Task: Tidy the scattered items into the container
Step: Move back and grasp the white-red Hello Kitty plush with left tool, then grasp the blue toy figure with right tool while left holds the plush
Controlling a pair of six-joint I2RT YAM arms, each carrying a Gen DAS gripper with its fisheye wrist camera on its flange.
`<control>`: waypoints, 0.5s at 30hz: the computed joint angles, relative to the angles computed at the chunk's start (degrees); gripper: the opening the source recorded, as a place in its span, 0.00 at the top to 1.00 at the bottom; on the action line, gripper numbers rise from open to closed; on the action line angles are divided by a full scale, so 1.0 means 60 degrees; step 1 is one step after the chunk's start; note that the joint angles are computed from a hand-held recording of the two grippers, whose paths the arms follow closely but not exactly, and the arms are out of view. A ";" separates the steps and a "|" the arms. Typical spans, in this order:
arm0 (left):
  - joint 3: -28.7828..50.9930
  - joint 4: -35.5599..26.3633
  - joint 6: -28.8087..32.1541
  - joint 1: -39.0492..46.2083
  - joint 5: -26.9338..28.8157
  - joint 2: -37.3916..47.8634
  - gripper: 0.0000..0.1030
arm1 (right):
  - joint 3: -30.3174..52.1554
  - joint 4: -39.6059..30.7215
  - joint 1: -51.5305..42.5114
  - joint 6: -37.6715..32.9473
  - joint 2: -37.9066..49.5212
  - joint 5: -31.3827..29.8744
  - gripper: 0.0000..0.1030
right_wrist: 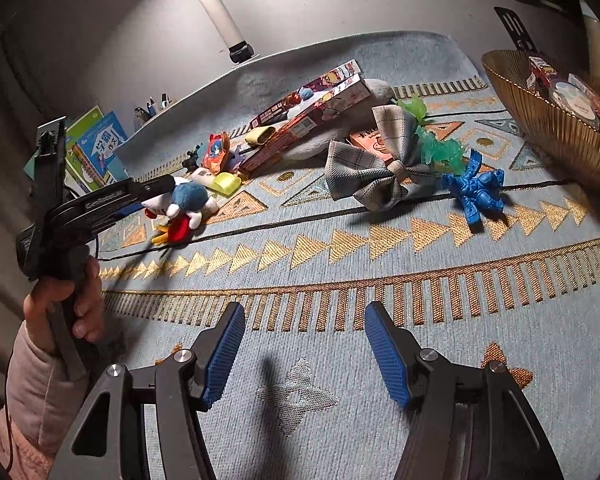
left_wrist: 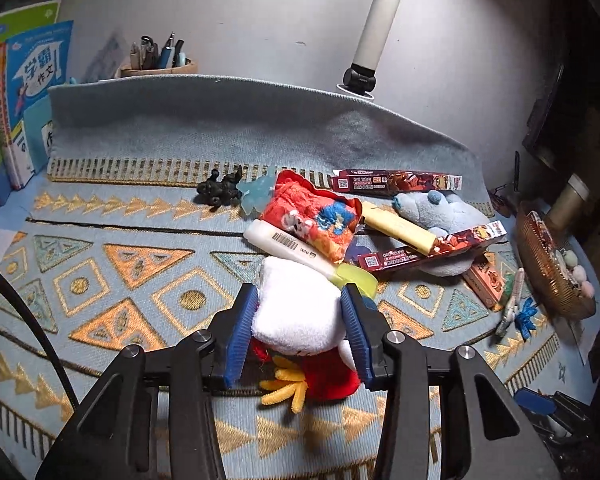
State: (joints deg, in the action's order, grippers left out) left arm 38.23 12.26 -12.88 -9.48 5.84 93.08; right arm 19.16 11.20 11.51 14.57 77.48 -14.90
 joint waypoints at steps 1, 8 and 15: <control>-0.0465 0.0039 -0.0042 0.0152 0.0074 -0.0480 0.61 | -0.0007 0.0019 0.0015 0.0038 -0.0005 0.0004 0.41; -0.2956 0.0203 0.0150 0.2797 0.1892 -0.2551 0.61 | 0.0760 -0.1160 0.0488 0.0288 0.0144 -0.0027 0.41; -0.3426 0.1534 0.0068 0.3134 0.2174 -0.1924 0.61 | 0.2432 -0.2800 0.2115 -0.0860 0.0068 0.4437 0.41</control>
State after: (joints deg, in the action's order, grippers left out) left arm 17.67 21.46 -12.47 9.33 18.89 81.54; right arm 33.75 -5.60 24.20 9.41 77.89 11.72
